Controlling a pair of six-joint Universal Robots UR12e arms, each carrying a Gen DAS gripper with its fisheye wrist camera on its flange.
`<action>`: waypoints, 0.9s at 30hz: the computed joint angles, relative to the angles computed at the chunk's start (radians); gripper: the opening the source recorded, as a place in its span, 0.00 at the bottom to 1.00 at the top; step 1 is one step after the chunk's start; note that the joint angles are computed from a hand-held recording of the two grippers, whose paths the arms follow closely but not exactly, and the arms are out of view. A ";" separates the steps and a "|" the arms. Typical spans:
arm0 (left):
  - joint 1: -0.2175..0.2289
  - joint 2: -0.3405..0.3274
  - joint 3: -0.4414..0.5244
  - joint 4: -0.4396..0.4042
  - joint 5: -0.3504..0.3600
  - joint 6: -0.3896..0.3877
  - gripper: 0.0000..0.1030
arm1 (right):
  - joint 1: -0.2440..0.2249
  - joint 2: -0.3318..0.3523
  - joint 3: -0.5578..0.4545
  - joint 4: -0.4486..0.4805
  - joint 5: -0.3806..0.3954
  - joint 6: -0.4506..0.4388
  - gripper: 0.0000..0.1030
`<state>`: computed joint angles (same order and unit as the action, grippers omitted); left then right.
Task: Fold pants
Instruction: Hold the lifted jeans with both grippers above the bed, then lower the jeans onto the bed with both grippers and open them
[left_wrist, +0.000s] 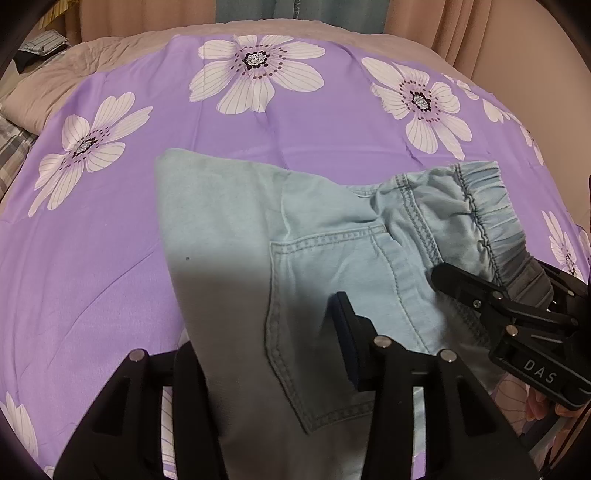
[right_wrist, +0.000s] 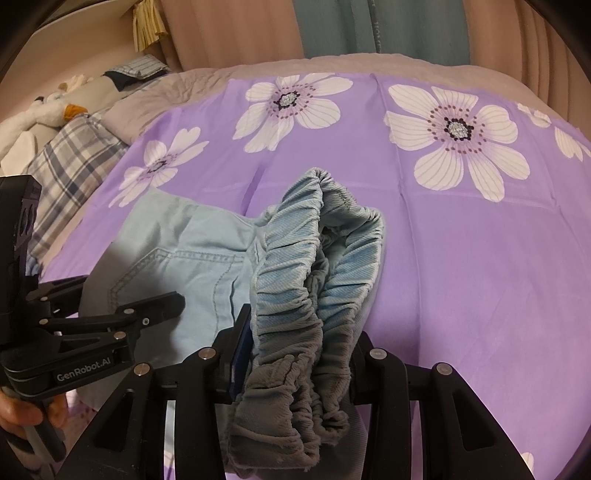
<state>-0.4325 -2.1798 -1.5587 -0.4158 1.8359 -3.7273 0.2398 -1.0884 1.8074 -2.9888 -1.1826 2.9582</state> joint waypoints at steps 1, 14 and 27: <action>0.000 0.000 -0.001 0.000 0.001 -0.001 0.43 | -0.001 0.000 0.001 0.001 0.000 0.001 0.39; 0.003 -0.002 0.001 -0.010 0.007 -0.012 0.52 | -0.004 0.000 -0.008 0.036 0.009 0.022 0.43; 0.004 -0.003 0.003 -0.025 0.017 -0.030 0.61 | -0.006 0.001 -0.018 0.080 0.008 0.053 0.52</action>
<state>-0.4287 -2.1830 -1.5562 -0.4404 1.8526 -3.7569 0.2342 -1.0874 1.7897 -2.9090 -1.1745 3.0116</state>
